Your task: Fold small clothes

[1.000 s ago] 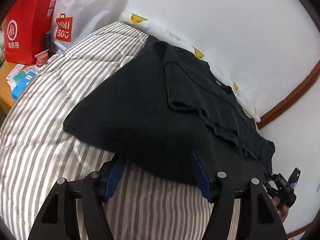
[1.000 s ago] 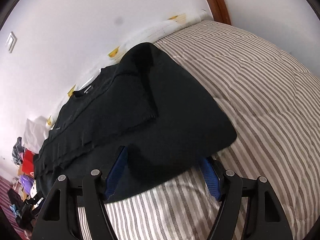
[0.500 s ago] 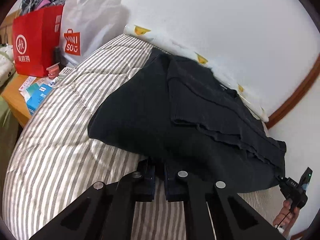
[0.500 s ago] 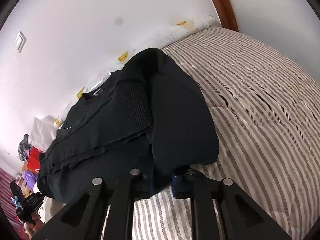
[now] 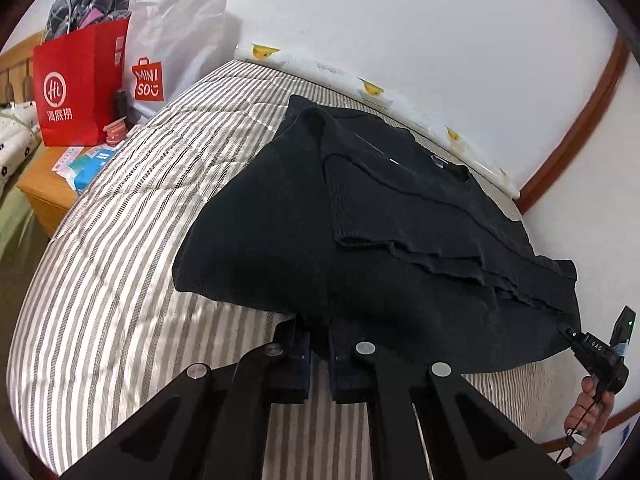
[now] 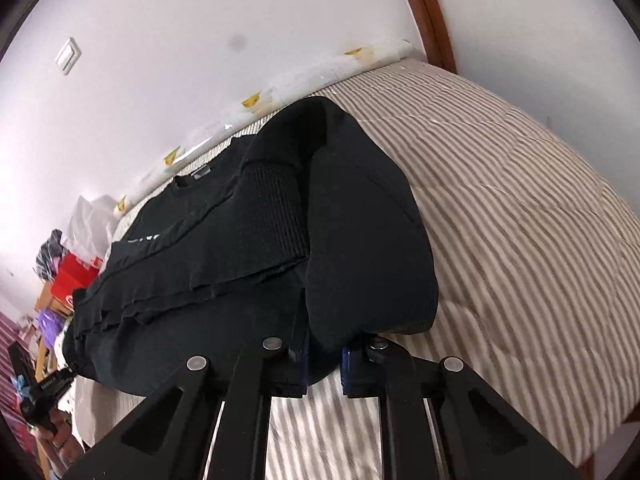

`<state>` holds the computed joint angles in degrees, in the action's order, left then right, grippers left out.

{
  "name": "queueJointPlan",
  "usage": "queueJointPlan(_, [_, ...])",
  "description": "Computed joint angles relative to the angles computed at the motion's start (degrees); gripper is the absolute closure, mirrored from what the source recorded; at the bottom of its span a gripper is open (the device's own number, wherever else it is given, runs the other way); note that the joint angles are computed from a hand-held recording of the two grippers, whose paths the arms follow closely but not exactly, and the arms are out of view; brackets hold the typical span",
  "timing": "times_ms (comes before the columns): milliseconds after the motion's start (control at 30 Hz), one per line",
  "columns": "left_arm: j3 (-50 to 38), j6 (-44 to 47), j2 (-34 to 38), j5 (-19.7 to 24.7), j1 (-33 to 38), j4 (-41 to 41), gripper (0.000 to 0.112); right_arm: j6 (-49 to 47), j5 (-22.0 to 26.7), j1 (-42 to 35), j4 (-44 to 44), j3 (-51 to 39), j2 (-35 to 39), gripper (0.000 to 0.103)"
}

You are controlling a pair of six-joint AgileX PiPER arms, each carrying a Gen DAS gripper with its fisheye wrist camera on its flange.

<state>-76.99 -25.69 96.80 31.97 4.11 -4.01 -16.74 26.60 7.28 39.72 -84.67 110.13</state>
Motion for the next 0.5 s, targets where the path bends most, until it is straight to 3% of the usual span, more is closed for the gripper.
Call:
queueJointPlan(233, [1.51,-3.17,-1.85,1.55,-1.77,3.12,0.105,-0.75,-1.77,-0.62,-0.27,5.97,-3.43,0.089])
queueJointPlan(400, [2.02,-5.14,-3.55,4.02,-3.11,7.17,0.103,4.83,-2.07,-0.47,-7.52,9.07,-8.34,0.084])
queueJointPlan(500, [3.51,-5.38,-5.78,4.51,-3.86,8.09,0.102,10.57,-4.65,0.58,-14.52,11.01,-11.77,0.078])
